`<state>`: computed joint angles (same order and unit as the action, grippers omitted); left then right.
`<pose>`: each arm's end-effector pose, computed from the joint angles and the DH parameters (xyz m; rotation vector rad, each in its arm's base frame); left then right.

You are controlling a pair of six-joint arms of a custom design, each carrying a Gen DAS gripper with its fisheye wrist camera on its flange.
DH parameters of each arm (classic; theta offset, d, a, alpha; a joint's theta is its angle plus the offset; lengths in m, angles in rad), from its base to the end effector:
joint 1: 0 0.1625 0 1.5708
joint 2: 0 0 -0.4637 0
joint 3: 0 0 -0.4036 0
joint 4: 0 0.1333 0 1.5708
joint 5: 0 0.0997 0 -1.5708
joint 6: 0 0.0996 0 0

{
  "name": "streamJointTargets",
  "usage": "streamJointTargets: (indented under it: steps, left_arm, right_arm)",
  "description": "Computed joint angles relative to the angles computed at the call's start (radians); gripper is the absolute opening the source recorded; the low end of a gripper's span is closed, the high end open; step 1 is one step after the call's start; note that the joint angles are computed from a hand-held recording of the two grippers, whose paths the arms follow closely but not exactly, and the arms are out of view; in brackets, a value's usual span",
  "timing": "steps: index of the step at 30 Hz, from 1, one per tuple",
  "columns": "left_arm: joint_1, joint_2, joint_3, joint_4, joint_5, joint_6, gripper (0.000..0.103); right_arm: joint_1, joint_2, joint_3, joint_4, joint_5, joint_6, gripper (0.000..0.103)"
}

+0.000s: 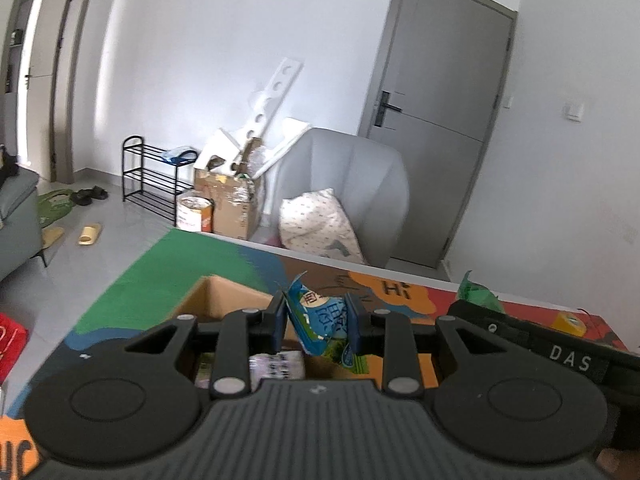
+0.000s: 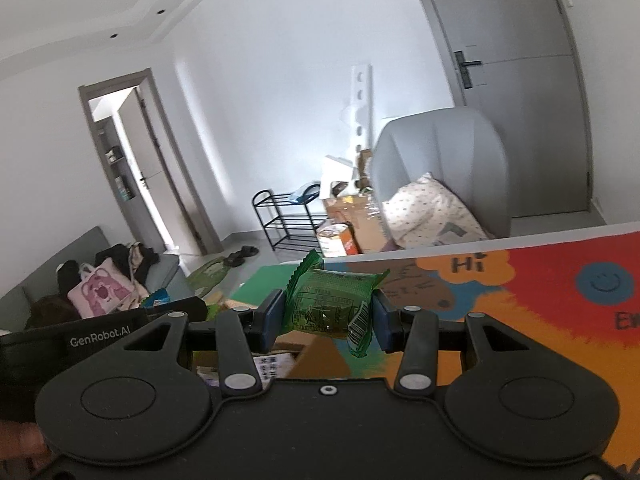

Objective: Organize snacks
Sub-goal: 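Carry the blue packet with the left tool while the right tool carries the green snack to the box, then open both tools over the box to drop the blue packet and green snack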

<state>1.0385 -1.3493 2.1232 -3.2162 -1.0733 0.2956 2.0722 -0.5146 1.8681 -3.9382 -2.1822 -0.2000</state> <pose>-0.1089 -0.5413 0.3527 0.7325 2.4000 -1.2269 0.3612 -0.5006 0.0381 0.4192 -2.3408 1.3971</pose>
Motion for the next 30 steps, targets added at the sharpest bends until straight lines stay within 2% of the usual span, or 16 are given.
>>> streamJointTargets:
  steps: [17,25,27,28,29,30]
  left_arm:
    - [0.062,-0.053,-0.032,0.099,0.052,-0.029,0.03]
    - [0.081,-0.073,-0.041,0.121,0.059,-0.039,0.043]
    - [0.084,-0.075,-0.042,0.122,0.06,-0.04,0.045]
    - [0.086,-0.075,-0.042,0.122,0.059,-0.042,0.046]
    - [0.089,-0.077,-0.041,0.123,0.057,-0.042,0.048]
    - [0.091,-0.078,-0.042,0.127,0.056,-0.044,0.051]
  right_arm:
    - [0.024,0.052,-0.079,0.122,0.065,0.016,0.044]
    - [0.035,0.068,-0.106,0.166,0.078,0.029,0.045]
    - [0.034,0.064,-0.104,0.182,0.09,0.04,0.048]
    - [0.033,0.062,-0.102,0.188,0.101,0.046,0.056]
    - [0.034,0.062,-0.102,0.189,0.105,0.054,0.059]
    - [0.035,0.063,-0.101,0.181,0.101,0.057,0.059]
